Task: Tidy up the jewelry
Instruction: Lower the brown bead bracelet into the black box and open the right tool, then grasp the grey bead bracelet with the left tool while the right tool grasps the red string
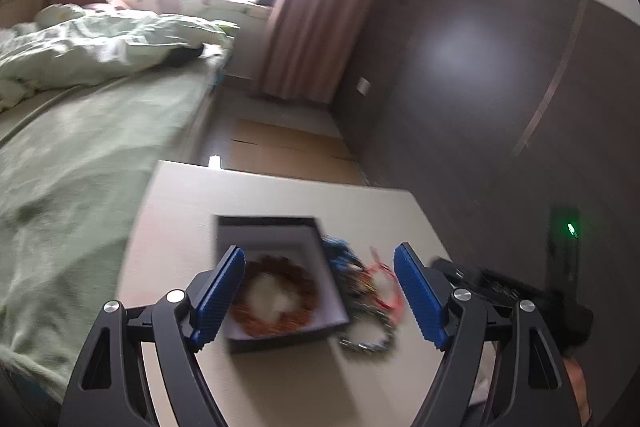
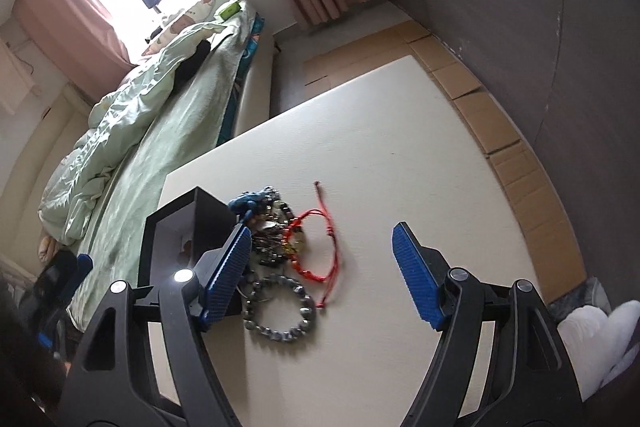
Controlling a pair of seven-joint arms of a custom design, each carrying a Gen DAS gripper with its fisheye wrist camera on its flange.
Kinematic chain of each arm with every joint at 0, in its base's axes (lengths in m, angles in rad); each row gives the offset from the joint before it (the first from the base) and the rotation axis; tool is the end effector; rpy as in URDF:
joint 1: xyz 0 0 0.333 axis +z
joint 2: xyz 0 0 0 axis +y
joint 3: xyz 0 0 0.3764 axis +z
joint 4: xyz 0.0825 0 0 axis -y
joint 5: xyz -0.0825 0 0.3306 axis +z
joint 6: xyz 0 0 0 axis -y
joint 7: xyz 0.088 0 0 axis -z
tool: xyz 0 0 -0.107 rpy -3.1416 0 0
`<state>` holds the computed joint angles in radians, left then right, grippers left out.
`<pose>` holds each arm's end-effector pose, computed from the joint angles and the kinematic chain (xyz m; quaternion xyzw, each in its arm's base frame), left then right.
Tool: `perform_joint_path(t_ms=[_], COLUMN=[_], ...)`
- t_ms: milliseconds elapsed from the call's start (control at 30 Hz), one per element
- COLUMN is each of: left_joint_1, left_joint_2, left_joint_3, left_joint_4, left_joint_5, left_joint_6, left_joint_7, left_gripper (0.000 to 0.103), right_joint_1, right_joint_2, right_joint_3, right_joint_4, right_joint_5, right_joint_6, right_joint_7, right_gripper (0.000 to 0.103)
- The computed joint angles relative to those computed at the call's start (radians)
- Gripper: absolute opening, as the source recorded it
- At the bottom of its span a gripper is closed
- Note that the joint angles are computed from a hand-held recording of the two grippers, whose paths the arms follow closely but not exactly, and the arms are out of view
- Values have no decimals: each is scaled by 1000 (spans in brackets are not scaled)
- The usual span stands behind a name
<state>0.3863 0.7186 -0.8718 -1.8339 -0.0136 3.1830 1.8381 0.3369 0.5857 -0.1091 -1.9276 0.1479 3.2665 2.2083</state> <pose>0.6671 -0.1797 0.4262 -0.5063 0.7302 -0.4502 0.0885 0.6571 0.1517 0.3663 -0.4652 0.8041 -0.1336 0.3452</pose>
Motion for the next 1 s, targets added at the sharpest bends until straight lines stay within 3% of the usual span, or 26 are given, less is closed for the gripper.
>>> perform_joint_path(t_ms=[133,200,233,333,433,567,767,833,933,1000], left_joint_1=[-20,-47,-55,-82,-126,-187,-217,-258,-371,-409], left_joint_2=[1,-4,-6,-1,-3,-17,7,6,-12,-16], left_joint_3=[-15,-2,3,15,53,116,124,165,301,355], left_joint_4=[-8,-8,-8,-1,9,-7,-20,-14,-6,-3], left_joint_5=[3,1,-2,-22,-53,-85,-114,-104,-94,-96], left_joint_6=[-18,-24,-27,-41,-55,-55,-63,-49,-12,-5], left_joint_7=[9,11,13,14,-3,-24,-36,-38,-89,-134], left_gripper=[72,65,63,57,53,45,44,44,44,44], right_joint_1=[-33,-33,-40,-89,-100,-157,-270,-290,-314,-325], right_joint_2=[-17,-20,-25,-31,-44,-55,-60,-62,-63,-64], right_joint_3=[25,19,24,72,71,117,222,242,264,273], right_joint_4=[-36,-42,-51,-70,-99,-133,-165,-173,-181,-185], right_joint_5=[2,-2,-5,-11,-12,-18,-51,-60,-74,-82], right_joint_6=[39,38,40,50,49,63,86,95,103,103], right_joint_7=[-9,-23,-31,-47,-61,-74,-85,-83,-76,-71], right_gripper=[73,65,56,49,49,47,43,43,43,43])
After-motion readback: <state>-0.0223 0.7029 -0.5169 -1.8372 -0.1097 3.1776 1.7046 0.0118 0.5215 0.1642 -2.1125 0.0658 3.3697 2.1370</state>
